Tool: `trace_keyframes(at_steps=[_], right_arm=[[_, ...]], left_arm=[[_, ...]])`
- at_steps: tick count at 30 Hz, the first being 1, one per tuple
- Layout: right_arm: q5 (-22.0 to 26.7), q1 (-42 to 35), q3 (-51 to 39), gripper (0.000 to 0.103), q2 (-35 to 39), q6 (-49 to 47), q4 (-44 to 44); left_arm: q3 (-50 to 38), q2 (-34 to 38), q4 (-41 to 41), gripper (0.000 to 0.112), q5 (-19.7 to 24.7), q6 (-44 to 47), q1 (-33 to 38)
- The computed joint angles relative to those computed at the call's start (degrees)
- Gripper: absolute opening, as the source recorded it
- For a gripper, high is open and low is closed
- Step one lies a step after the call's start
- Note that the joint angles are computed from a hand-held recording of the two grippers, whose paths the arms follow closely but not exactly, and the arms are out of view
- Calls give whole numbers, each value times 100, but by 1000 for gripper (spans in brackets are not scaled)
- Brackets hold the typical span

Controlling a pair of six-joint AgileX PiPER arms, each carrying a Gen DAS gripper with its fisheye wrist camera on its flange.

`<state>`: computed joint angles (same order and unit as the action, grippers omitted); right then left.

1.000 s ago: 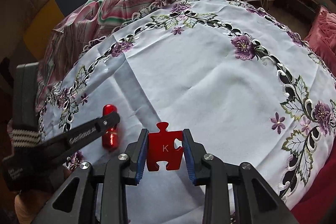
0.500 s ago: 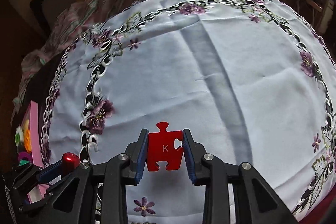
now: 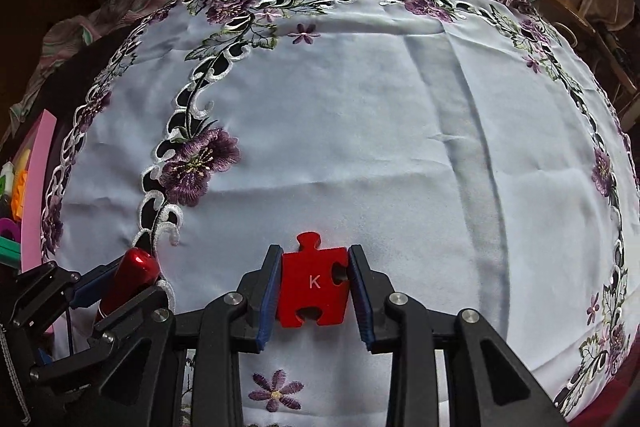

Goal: Organize rigid objects
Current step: 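Lift the red cylinder and carry it over the tray with the left gripper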

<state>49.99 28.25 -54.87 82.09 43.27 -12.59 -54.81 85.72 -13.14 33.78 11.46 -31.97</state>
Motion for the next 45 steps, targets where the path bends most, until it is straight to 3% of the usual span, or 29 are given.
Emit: trace_keyframes(at_steps=[13,19,24,34,45], right_arm=[[250,345,-397,32,365,190,-433],[267,339,-493,32,432,144,-425],[292,385,-498,32,437,148,-514],[453,580,-619,32,544,263,-764],[468,646,-614,32,568,308,-876]], left_arm=[[130,-90,81,25,-177,-94,-59],[161,-590,-795,25,194,739,218],[41,-1271,-1509,25,768,1313,548],[-73,-2371,-1394,25,1463,1240,1229],[-120,-3058,-1470,25,2126,1885,3200]])
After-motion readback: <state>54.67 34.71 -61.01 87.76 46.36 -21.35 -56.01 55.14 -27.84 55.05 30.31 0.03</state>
